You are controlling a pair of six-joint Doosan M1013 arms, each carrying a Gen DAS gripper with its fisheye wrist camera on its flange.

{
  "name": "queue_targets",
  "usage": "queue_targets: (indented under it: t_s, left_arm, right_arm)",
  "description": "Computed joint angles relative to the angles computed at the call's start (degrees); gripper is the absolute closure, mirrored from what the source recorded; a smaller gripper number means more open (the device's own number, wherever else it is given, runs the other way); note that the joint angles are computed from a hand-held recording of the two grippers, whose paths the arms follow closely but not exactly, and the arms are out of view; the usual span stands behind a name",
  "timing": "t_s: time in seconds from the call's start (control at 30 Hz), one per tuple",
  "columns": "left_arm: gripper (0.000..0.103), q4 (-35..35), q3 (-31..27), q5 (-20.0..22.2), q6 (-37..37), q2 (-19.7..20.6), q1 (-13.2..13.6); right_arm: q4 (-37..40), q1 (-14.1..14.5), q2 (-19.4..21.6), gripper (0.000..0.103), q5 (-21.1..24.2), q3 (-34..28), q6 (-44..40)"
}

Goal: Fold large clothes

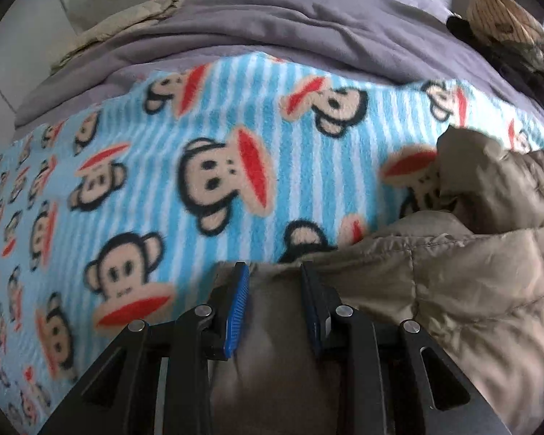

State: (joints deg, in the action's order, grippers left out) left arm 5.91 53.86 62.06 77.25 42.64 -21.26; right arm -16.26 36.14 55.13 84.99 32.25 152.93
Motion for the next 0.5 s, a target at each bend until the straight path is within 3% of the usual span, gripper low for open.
queue_targets:
  t_s: [0.1,0.3,0.5]
  left_arm:
    - [0.072,0.15,1.74,0.12,-0.32,-2.58,0.09]
    - [0.072,-0.88,8.31,1.72,0.69,-8.81,-0.68]
    - [0.072,-3.54,16.21,3.13,1.04,-14.21,-2.06]
  right_arm:
    - [-0.71,0.87,-0.40,0.094,0.83,-2.07,0.96]
    - [0.33,2.66,-6.43,0.094,-6.35,5.45,8.18]
    - [1.75,7.26,-11.75,0.094,-11.05,12.79,15.09]
